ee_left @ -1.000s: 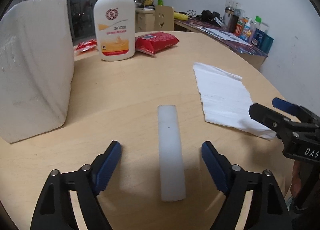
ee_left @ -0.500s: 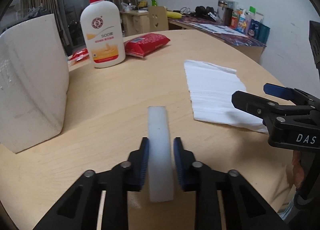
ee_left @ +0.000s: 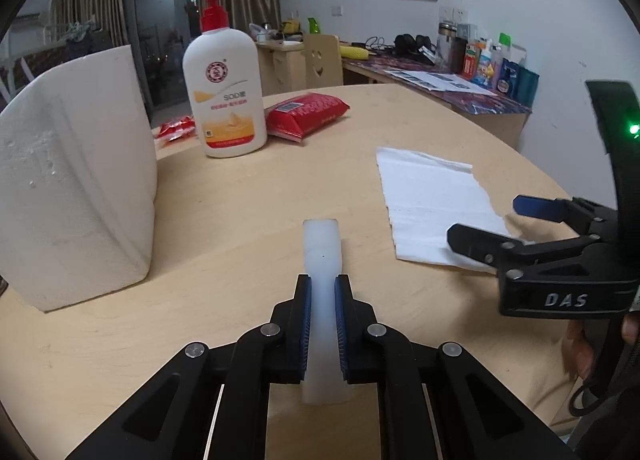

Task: Organize soft objects
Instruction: 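Close the left tool on the white foam strip, then close the right tool on the edge of the white tissue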

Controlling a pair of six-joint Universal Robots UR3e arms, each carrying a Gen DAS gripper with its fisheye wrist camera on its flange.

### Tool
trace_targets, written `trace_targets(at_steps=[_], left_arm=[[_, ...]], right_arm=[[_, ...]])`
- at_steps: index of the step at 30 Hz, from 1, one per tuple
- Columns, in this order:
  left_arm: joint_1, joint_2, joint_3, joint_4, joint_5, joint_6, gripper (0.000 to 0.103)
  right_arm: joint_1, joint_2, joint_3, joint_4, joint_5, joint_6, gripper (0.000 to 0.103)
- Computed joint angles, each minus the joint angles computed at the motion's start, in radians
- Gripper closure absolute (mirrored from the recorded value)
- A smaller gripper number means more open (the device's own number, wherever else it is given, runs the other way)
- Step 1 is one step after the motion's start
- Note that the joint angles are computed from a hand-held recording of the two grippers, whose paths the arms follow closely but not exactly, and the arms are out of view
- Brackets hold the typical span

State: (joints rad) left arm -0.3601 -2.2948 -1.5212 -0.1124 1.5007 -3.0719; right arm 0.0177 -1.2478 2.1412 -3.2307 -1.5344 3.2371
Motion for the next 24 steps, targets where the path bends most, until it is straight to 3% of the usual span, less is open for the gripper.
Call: trace_targets(at_steps=[24], left_arm=[[0.066,0.068,-0.109,0.061,-0.084,-0.002,0.091]], right_arm=[[0.062,0.095,-0.182,0.198,-0.075,-0.028,0.0]])
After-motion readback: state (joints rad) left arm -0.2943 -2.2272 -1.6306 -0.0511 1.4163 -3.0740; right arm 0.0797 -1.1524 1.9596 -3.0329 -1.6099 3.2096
